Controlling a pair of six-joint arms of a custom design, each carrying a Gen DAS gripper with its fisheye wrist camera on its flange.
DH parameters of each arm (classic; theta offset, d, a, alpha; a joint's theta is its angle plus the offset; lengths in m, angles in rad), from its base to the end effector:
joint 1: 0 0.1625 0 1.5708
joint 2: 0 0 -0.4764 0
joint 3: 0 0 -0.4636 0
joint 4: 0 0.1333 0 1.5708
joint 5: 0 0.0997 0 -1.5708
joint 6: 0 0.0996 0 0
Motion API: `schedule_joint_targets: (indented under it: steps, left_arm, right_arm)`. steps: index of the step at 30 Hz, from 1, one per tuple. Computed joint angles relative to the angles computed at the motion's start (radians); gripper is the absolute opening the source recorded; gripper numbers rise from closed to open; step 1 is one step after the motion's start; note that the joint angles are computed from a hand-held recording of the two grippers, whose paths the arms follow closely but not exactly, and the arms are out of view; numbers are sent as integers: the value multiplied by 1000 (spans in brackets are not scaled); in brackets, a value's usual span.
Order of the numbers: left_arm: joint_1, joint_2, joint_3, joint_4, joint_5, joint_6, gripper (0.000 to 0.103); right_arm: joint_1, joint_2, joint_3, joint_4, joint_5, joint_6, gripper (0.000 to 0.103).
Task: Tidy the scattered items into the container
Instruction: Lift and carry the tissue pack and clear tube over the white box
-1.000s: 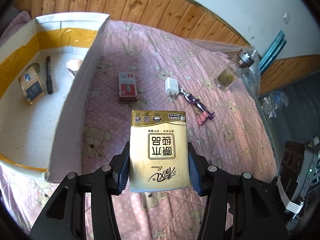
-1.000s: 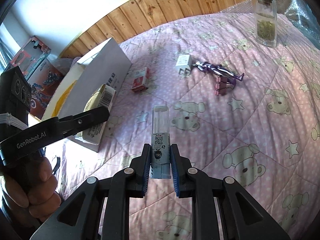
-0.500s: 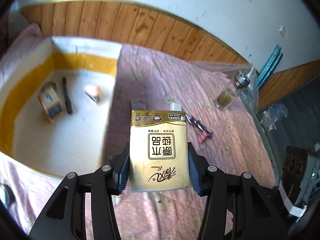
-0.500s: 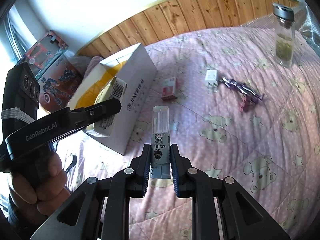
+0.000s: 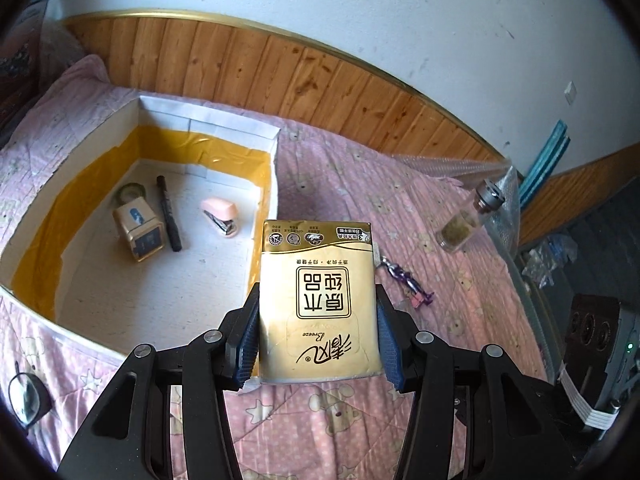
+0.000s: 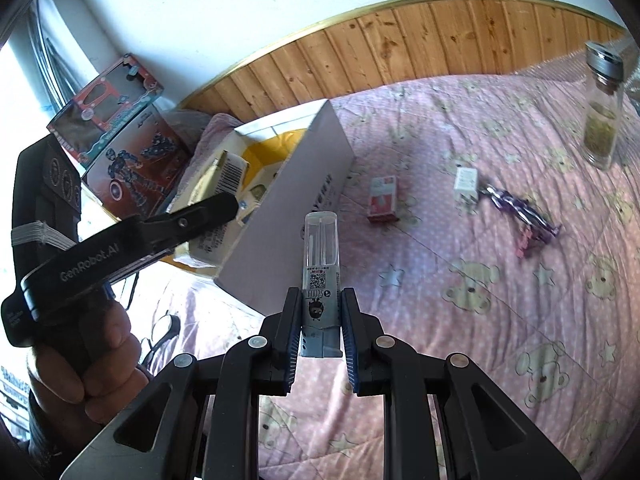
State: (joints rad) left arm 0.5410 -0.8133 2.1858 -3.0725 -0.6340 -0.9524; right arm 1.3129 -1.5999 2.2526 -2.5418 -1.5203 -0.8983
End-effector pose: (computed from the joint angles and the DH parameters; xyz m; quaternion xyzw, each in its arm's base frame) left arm -0.3402 -0.4535 0.0085 0.0053 0.8909 -0.4085 0.1986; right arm 0.0113 -0.4997 0.2939 0.3145 -0.9356 0.1463 0.0657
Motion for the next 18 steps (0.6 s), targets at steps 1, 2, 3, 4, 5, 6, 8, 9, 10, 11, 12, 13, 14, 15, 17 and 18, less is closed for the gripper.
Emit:
schedule_joint_targets:
  steps: [1, 2, 3, 4, 5, 6, 8, 9, 10, 11, 12, 13, 14, 15, 17, 18]
  left_arm:
    - [1, -3, 3, -1, 1, -5, 53]
    - [2, -6, 5, -3, 1, -8, 53]
    - [2, -8, 8, -5, 1, -12, 53]
    - [3, -11, 11, -8, 2, -15, 53]
    - [4, -14, 14, -12, 3, -16, 53]
    - [5, -17, 17, -14, 4, -19, 53]
    - [6, -23, 23, -17, 10, -28, 53]
    - [6, -27, 27, -21, 11, -29, 53]
    - [8, -31, 30, -24, 13, -31, 53]
    - [8, -34, 33, -25, 15, -35, 53]
    - [9, -37, 37, -28, 17, -37, 53]
    - [10, -40, 41, -30, 18, -40, 53]
    - [10, -43, 44, -29, 20, -43, 53]
    - [11, -48, 47, -27, 22, -50, 53]
    - [14, -55, 53, -26, 25, -60, 53]
    - [14, -58, 55, -23, 27, -67, 53]
  right_arm:
    - [5, 0, 1, -1, 1, 0, 20]
    - [11, 1, 1, 0, 3, 0, 21]
    - [16, 2, 1, 3, 5, 1, 20]
    - [20, 3, 1, 3, 6, 1, 20]
    - [27, 4, 2, 2, 7, 1, 20]
    - [32, 5, 3, 3, 7, 1, 20]
    - [40, 9, 2, 3, 8, 1, 20]
    - [44, 11, 2, 2, 8, 2, 21]
    - [48, 13, 1, 2, 9, 2, 20]
    - [53, 15, 1, 2, 10, 2, 20]
    - [57, 18, 1, 1, 10, 2, 20]
    - [62, 21, 0, 2, 11, 2, 20]
    - [66, 22, 1, 1, 11, 2, 20]
    - [68, 23, 1, 0, 12, 2, 20]
    - [76, 30, 0, 0, 12, 4, 20]
    - [78, 31, 0, -1, 12, 5, 20]
